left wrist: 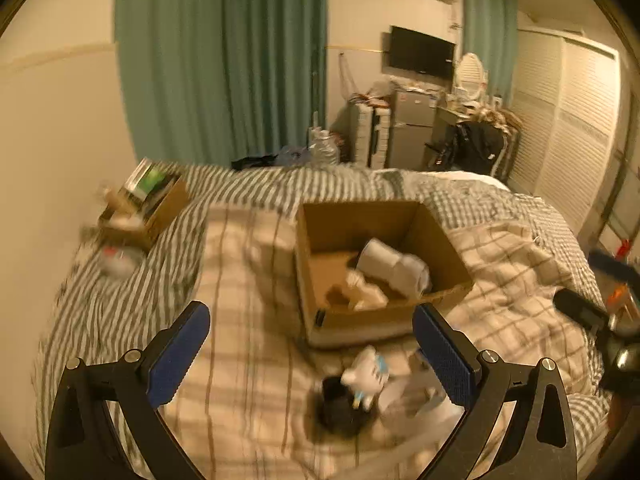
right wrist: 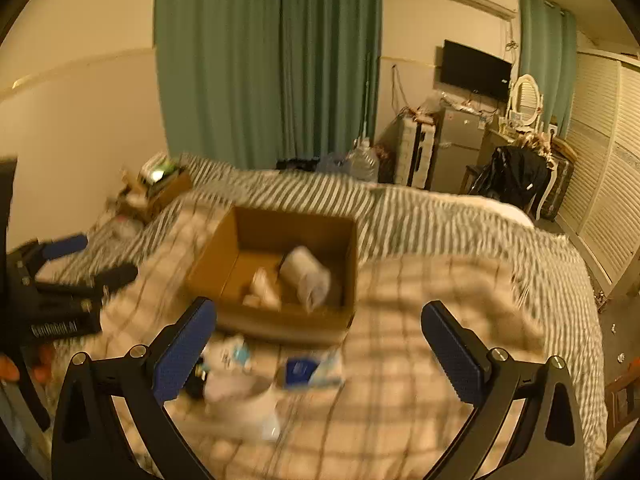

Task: Organize objects
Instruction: 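Withdraw both tools from the box back toward the remaining items, then grasp the white paper ring with the right tool while the left tool grasps the black cup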

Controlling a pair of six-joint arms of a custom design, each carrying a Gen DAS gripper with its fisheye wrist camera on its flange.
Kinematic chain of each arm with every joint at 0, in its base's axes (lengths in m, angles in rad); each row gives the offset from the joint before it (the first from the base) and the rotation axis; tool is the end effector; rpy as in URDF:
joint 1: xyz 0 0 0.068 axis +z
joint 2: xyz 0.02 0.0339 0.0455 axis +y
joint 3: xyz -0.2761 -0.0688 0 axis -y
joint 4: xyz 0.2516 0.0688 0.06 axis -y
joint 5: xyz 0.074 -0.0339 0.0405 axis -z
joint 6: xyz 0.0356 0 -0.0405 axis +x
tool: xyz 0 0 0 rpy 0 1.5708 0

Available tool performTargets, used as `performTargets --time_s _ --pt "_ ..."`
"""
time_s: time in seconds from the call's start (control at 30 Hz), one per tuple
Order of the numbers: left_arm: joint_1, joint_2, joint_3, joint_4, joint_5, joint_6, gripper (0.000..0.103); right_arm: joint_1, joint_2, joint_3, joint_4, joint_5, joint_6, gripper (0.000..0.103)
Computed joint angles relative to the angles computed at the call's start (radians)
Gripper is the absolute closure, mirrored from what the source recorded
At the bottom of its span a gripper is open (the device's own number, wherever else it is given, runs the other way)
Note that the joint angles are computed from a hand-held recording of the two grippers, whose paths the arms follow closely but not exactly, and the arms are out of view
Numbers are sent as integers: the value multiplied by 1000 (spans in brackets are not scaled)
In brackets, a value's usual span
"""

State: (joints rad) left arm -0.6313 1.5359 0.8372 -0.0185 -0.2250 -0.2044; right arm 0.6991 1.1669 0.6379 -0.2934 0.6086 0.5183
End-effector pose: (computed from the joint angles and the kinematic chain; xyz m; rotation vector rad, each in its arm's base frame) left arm 0.2659 -0.1845 0.2021 0.3669 2.2431 -0.1845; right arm 0.1885 0.1319 0.2166 0.0716 2.2156 -0.0728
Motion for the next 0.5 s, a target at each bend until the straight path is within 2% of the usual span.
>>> performTargets --time_s 0.1,0.17,0.33,0.4,0.5 --pt "-12 1 -113 84 -35 -44 0 64 72 -67 71 -7 50 0" --pt "-20 44 -158 127 -60 -62 0 70 137 -96 137 -54 54 0" --pt "-1 225 -155 164 -51 -33 0 70 338 -98 286 -121 12 0" --pt "7 265 -144 157 -53 -40 0 60 399 -89 315 -150 2 0" --pt "39 286 -147 165 1 -40 0 26 488 -64 339 -215 -2 0"
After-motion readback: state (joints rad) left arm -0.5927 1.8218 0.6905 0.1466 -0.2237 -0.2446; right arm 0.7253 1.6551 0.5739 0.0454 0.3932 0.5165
